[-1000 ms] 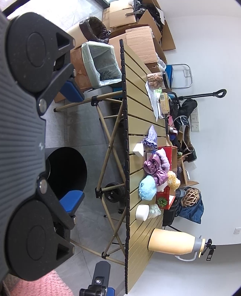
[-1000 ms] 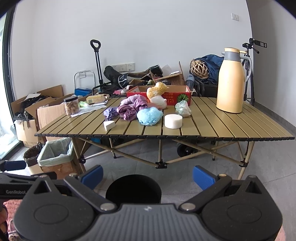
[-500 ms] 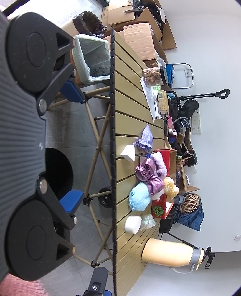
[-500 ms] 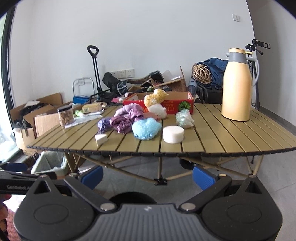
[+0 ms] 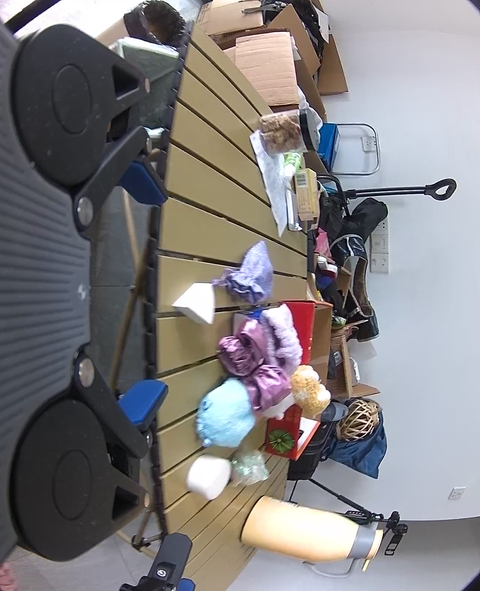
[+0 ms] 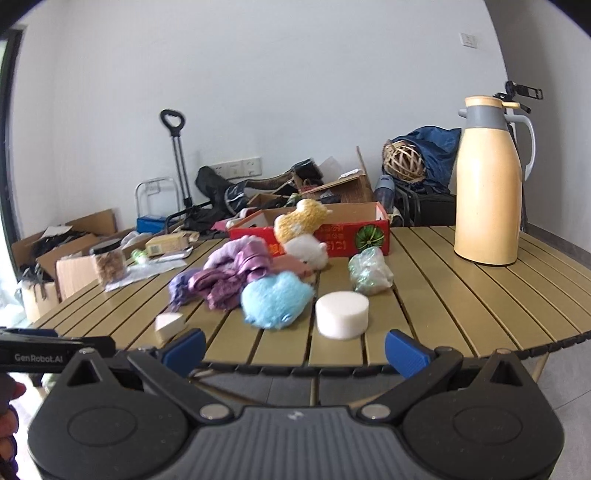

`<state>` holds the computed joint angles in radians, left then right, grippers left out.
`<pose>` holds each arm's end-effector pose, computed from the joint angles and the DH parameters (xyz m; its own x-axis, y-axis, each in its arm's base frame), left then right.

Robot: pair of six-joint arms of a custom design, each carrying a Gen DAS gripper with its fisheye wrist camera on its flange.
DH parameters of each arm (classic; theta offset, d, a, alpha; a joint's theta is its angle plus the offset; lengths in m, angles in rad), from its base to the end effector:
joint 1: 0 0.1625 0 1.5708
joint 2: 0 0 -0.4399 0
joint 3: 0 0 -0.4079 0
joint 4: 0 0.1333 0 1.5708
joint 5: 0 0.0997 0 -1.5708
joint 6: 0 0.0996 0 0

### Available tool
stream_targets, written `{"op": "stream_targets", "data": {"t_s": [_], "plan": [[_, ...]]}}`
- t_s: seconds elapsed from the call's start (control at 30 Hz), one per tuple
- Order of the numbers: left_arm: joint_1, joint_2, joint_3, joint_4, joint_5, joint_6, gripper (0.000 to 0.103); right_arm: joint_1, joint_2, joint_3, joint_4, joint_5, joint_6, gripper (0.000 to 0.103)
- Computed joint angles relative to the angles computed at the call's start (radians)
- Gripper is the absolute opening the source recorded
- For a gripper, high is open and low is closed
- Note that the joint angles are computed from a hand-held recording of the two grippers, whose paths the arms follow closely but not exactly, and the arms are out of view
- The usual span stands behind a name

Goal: Organize soft objects
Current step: 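Move both tools toward the table, left toward the triangular sponge, right toward the round sponge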

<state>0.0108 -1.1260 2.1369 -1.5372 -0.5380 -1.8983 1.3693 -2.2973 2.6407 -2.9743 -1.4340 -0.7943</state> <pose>-0.4095 -0.2233 0.1021 -0.7127 -0.1725 -0.6800 0.5362 0.4910 -0.6866 0.0985 -0.2515 0.3927 -0.7667 -0.2844 0.5756 -0.6408 0.3939 -0.6589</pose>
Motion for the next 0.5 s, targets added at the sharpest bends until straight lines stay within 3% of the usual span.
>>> {"op": "stream_targets", "data": {"t_s": [0.3,0.5], "plan": [[0.143,0.033,0.001,-0.228,0.125,0.181,0.103,0.067,0.330,-0.074,-0.323,-0.065,0.076,0.103],[0.216,0.057,0.025,-0.380,0.175,0.287,0.103,0.082,0.448,-0.109,-0.403,-0.108,0.065,0.103]]}}
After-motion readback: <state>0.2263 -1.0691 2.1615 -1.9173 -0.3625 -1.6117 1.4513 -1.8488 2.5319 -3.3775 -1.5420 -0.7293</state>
